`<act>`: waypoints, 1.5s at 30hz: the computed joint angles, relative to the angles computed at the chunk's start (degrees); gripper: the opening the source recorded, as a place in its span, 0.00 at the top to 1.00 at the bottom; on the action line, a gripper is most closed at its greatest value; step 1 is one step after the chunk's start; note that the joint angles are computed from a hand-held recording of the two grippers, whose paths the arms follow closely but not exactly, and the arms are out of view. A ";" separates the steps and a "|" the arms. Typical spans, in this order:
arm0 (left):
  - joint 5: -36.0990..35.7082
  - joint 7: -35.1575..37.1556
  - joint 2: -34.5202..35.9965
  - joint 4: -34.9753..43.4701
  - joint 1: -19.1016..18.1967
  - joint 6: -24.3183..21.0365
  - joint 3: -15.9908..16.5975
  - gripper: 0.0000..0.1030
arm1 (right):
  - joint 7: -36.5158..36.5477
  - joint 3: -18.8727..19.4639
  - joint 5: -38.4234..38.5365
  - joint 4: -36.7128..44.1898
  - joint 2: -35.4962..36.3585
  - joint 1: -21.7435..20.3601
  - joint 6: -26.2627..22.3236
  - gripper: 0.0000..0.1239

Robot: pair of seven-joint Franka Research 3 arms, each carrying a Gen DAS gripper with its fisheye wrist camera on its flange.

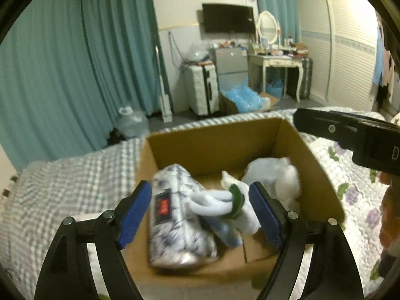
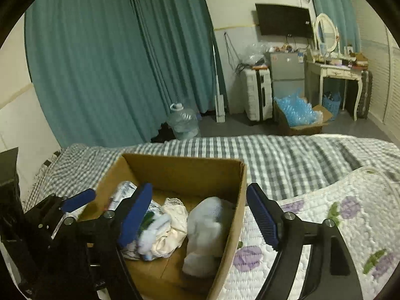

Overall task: Organize soft objects
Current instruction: 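Lower the toy and sock into the box and open both tools, then grasp the white plastic connector with left tool while right tool grasps the cloth strip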

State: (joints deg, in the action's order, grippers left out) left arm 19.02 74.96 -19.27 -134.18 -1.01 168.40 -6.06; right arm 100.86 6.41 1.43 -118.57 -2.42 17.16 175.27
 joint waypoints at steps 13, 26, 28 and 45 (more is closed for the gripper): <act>1.27 -3.21 -33.37 -15.14 1.45 -2.63 0.82 0.07 | 7.83 7.83 -6.55 -17.29 -27.90 -4.12 -4.40 0.18; -0.63 -2.79 -46.37 -25.74 3.81 -6.67 4.53 0.07 | 10.82 19.47 -4.53 -24.77 -35.99 -9.76 -5.43 0.18; -0.68 -3.44 -45.53 -27.28 5.29 -6.04 4.40 0.07 | 11.58 20.74 -5.10 -25.10 -34.09 -10.52 -4.54 0.18; 0.86 -6.44 -29.11 -32.73 12.55 1.74 1.44 0.07 | 18.21 22.88 -15.99 -20.96 -7.29 -11.10 -0.66 0.18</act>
